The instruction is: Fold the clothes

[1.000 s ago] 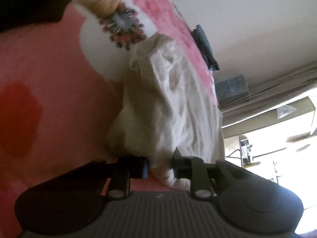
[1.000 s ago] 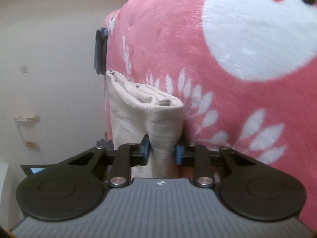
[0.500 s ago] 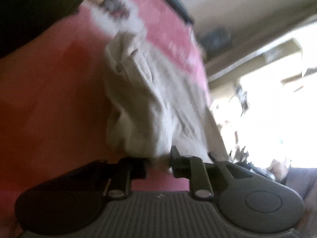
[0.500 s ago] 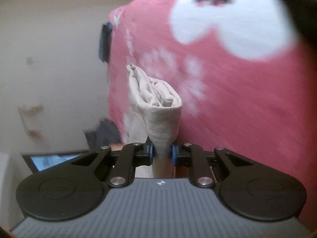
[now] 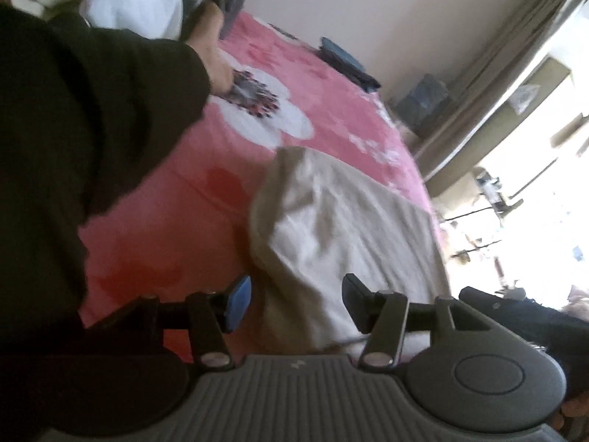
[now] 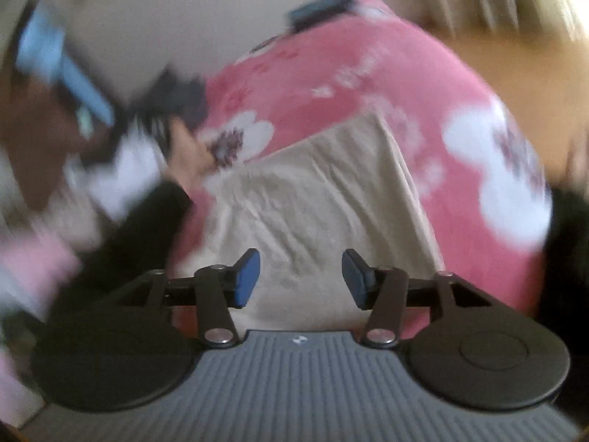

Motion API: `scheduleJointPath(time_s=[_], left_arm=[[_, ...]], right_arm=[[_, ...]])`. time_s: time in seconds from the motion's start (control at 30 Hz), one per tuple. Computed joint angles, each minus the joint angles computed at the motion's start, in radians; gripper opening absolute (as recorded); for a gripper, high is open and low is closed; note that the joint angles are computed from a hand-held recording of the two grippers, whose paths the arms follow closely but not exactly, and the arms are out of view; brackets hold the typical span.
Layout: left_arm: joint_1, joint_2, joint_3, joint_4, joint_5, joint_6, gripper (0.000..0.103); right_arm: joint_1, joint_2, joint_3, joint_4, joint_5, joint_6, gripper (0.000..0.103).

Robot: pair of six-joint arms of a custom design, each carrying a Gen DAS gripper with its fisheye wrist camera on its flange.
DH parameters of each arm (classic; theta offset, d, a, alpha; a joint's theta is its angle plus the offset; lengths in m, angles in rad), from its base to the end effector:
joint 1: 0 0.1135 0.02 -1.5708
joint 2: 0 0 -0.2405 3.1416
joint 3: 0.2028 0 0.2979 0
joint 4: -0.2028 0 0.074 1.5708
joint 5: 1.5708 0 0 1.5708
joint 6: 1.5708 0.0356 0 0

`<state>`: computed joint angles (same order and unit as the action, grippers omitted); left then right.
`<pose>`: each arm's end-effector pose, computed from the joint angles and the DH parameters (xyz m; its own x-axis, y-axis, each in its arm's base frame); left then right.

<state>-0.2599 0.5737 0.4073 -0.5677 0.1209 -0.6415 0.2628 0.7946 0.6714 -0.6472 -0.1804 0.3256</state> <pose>0.1892 -0.0547 0.1816 -0.7232 -0.4224 -0.5465 -0.1137 0.8532 -0.5090 0.2173 0.0651 0.2329 -0.7587 0.1218 -0.6400 -0.1448 0.9263 0.3479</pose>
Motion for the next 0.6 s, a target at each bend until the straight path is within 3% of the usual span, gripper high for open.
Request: scheduleJointPath(time_s=[0.03, 0.13, 0.37, 0.6], left_arm=[[0.01, 0.025, 0.01, 0.003, -0.006, 0.012, 0.055], [0.062, 0.157, 0.066, 0.039, 0.035, 0.069, 0.055], [0.039, 0.32, 0.091, 0.102, 0.105, 0.153, 0.052], [0.024, 0.364, 0.088, 0.118, 0.202, 0.2, 0.052]], right_arm=[[0.065, 0.045, 0.016, 0.016, 0.095, -0.051, 0.049], [0.171, 0.172, 0.063, 0.075, 0.23, -0.138, 0.049], [0.243, 0.404, 0.191, 0.201, 0.133, -0.29, 0.047], [0.248, 0.723, 0.405, 0.216, -0.034, -0.465, 0.022]])
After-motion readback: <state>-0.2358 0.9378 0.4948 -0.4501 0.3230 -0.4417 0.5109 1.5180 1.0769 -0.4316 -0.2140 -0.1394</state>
